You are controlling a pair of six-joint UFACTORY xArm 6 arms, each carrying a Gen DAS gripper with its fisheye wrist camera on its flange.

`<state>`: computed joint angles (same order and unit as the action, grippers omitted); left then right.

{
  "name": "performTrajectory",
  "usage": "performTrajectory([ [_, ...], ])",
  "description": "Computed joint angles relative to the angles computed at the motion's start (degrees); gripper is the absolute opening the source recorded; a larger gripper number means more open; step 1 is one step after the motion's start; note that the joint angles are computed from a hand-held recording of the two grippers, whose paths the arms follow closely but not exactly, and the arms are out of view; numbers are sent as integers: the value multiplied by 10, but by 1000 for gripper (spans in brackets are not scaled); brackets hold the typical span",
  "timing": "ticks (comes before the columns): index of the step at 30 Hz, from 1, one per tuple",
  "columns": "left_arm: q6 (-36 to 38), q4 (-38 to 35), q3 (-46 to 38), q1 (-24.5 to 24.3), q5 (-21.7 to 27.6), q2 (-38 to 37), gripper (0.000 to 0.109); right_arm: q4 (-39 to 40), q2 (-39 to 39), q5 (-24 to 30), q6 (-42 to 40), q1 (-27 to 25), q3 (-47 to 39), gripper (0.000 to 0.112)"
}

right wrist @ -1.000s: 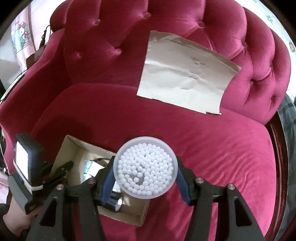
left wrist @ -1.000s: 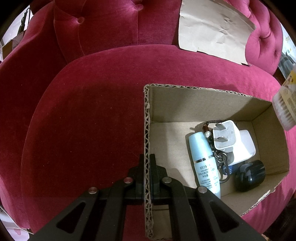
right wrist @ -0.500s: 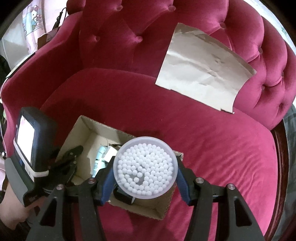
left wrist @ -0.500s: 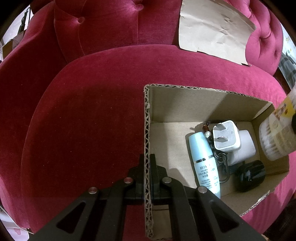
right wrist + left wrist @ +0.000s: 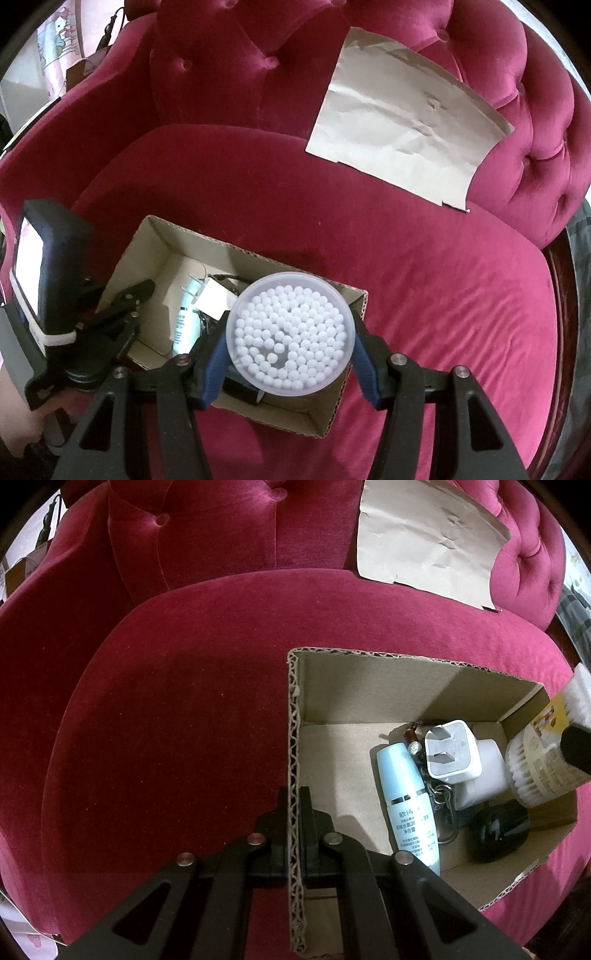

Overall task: Organize rigid objects
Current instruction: 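Carry the bead container with the right tool over the box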

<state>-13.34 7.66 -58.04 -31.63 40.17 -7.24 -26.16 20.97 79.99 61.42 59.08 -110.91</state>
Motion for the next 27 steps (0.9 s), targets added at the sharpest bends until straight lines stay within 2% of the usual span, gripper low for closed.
performTrajectory([
  [6,1,-1,-1,0,1,1,3,12,-15,-18,14,-8,25,62],
  [27,2,-1,-4,1,0,4,3,10,1,25,11,-6,-5,62],
])
